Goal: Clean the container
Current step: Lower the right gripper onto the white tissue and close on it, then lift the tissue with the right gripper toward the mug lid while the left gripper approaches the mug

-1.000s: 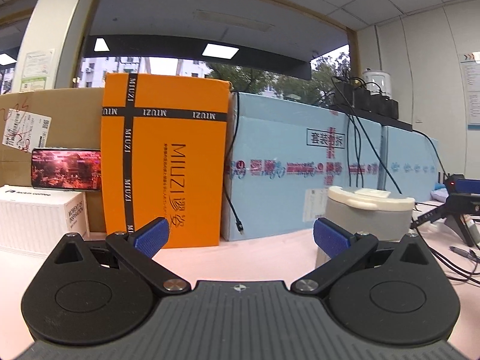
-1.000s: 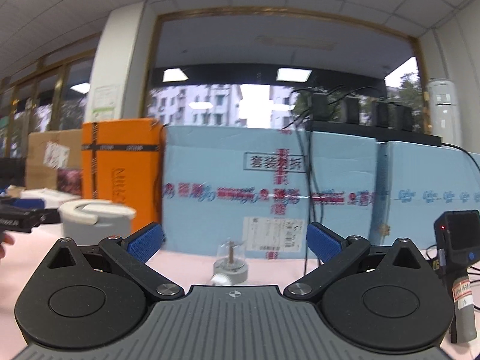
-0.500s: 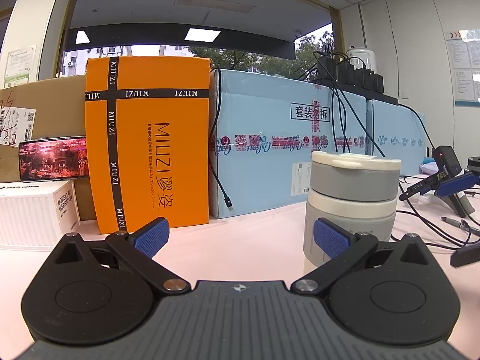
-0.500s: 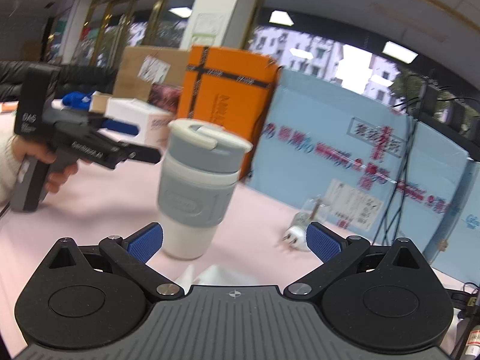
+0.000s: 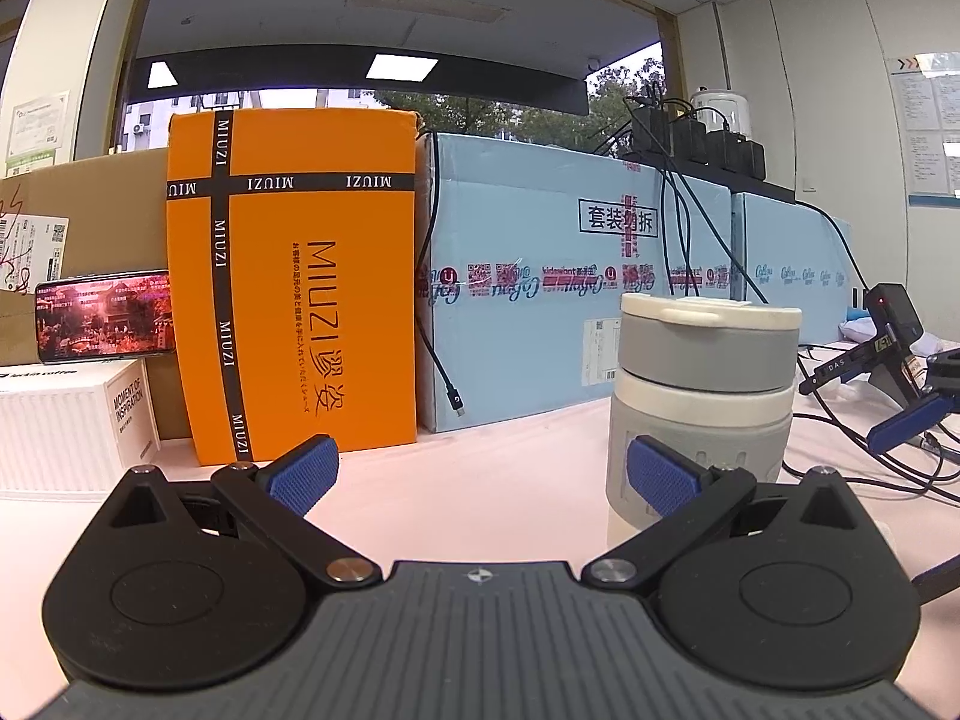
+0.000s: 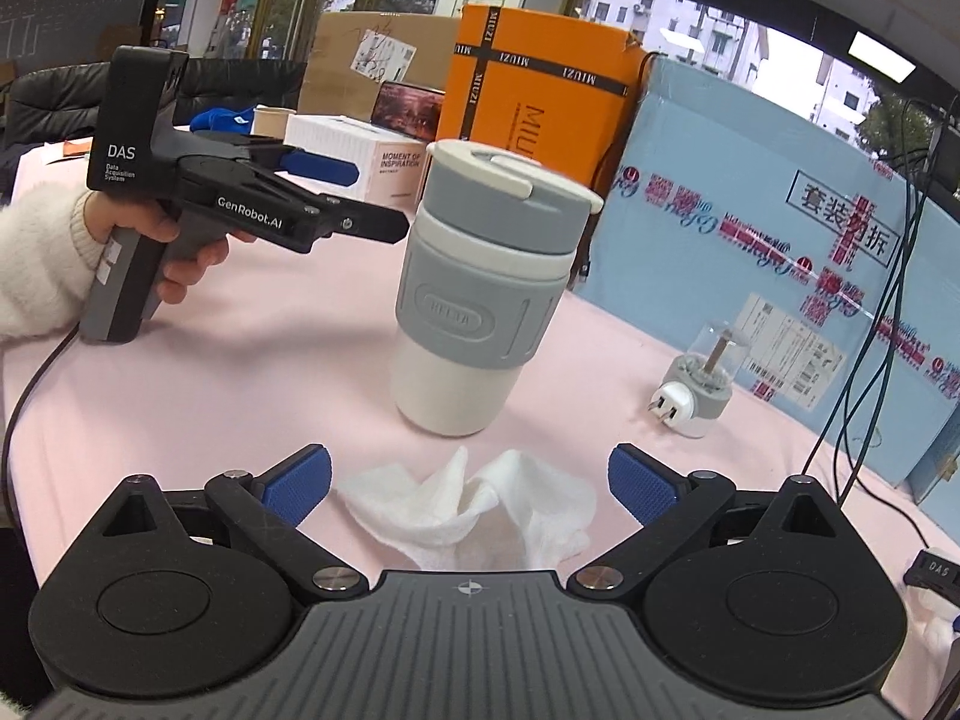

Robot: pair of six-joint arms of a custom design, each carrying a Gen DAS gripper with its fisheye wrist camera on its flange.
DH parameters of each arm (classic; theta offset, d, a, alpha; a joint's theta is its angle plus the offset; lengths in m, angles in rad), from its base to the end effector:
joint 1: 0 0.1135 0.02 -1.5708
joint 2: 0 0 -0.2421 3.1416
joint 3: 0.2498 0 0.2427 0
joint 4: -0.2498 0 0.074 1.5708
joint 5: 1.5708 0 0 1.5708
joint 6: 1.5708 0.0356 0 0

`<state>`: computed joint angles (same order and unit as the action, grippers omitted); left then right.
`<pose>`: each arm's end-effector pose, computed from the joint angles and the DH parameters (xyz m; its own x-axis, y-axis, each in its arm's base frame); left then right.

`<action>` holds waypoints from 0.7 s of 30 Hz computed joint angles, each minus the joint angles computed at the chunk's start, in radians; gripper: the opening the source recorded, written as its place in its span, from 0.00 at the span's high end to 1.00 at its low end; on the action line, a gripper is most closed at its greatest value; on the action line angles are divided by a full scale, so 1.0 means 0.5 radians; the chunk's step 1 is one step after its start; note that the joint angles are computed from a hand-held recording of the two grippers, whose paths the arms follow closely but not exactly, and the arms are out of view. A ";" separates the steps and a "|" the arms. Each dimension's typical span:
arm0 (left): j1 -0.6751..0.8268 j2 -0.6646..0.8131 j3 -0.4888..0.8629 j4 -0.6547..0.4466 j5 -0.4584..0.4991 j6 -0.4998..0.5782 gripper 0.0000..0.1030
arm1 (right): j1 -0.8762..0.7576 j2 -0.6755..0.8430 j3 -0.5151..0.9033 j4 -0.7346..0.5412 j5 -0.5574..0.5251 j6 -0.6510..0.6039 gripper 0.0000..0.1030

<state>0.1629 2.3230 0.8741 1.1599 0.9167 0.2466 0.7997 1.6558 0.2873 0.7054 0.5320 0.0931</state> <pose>0.3650 0.0314 0.0369 -0.1136 0.1318 -0.9847 0.7009 0.7131 0.0147 0.1726 0.1517 0.0720 -0.4587 -0.3570 -0.8137 -0.2981 0.9245 -0.2376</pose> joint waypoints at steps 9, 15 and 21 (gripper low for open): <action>-0.011 0.005 -0.004 0.014 -0.003 0.027 0.00 | -0.087 0.208 0.044 0.180 -0.046 0.167 0.03; 0.014 0.052 -0.016 0.242 -0.028 -0.168 0.00 | -0.088 0.466 0.135 0.253 0.009 0.317 0.09; 0.070 0.192 0.021 0.697 0.058 -0.559 0.00 | -0.169 0.580 0.148 0.360 -0.155 0.360 0.59</action>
